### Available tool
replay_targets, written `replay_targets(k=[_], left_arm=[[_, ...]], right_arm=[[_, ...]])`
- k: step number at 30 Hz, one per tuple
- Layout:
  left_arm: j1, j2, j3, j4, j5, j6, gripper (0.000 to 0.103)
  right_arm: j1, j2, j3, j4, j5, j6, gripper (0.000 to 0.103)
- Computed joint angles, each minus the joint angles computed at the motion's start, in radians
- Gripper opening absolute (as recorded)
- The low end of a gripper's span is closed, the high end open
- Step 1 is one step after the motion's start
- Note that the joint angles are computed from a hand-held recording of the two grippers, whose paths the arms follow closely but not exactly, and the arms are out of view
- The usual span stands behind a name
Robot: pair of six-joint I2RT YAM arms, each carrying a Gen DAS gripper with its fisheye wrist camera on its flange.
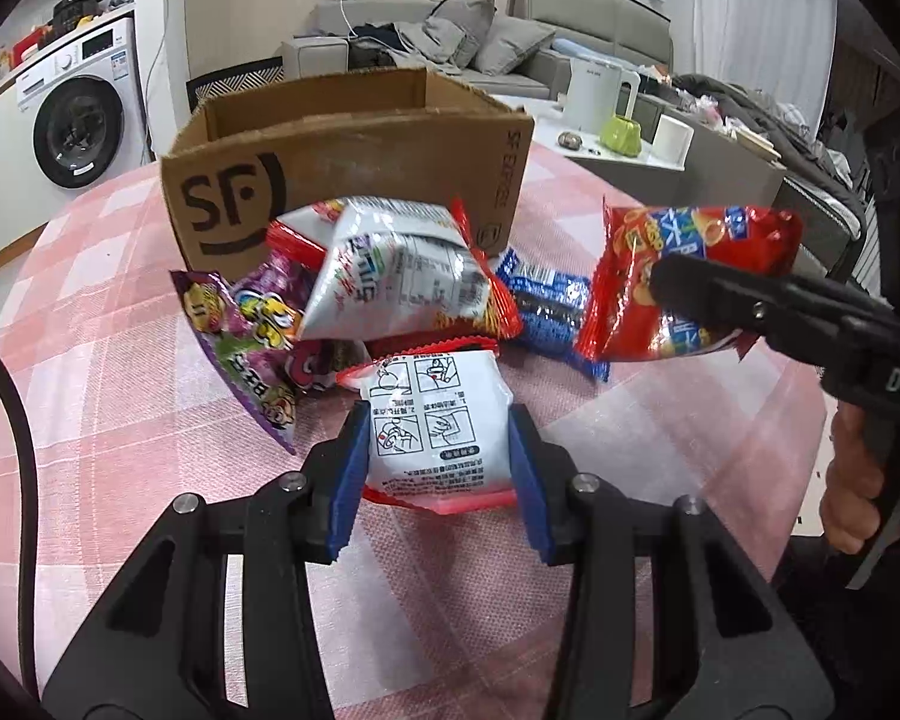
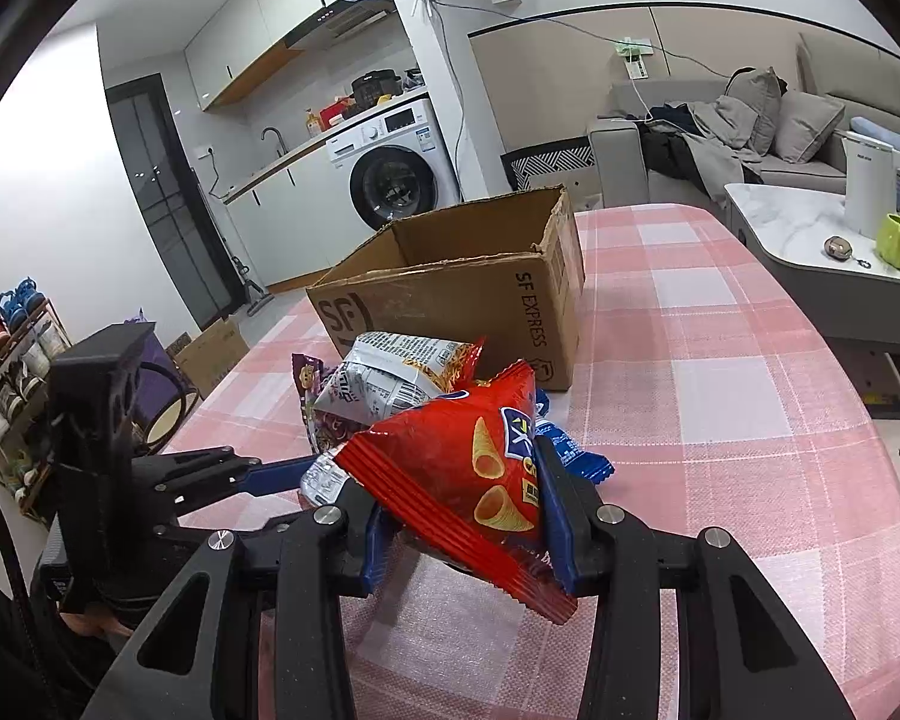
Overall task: Organize snacks
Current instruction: 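Carry the white snack pack with the left tool while the right tool carries the chip bag to the box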
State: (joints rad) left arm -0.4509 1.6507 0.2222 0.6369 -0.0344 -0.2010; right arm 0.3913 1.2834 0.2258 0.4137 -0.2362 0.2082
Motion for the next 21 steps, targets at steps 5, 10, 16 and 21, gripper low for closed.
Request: replay_targets(k=[5,10,16,21], left_arm=[[0.050,-0.132,-0.041,-0.052,0.035,0.025,0.041],[0.105,-0.301,-0.061,-0.167,0.080,0.041,0.041],[0.166,-0.542,-0.052,-0.370,0.120,0.068,0.041],[0.178,-0.687,-0.016,-0.512,0.122,0.071,0.041]], right_arm=[[-0.009,-0.037,0.006,-0.030,0.000,-0.003,0.042],[-0.005,-0.102,0.025,-0.091,0.002,-0.004,0.042],[0.014,-0.126,0.080,-0.152,0.007,-0.003,0.042],[0.015,-0.102,0.129,-0.167,-0.005,0.001,0.042]])
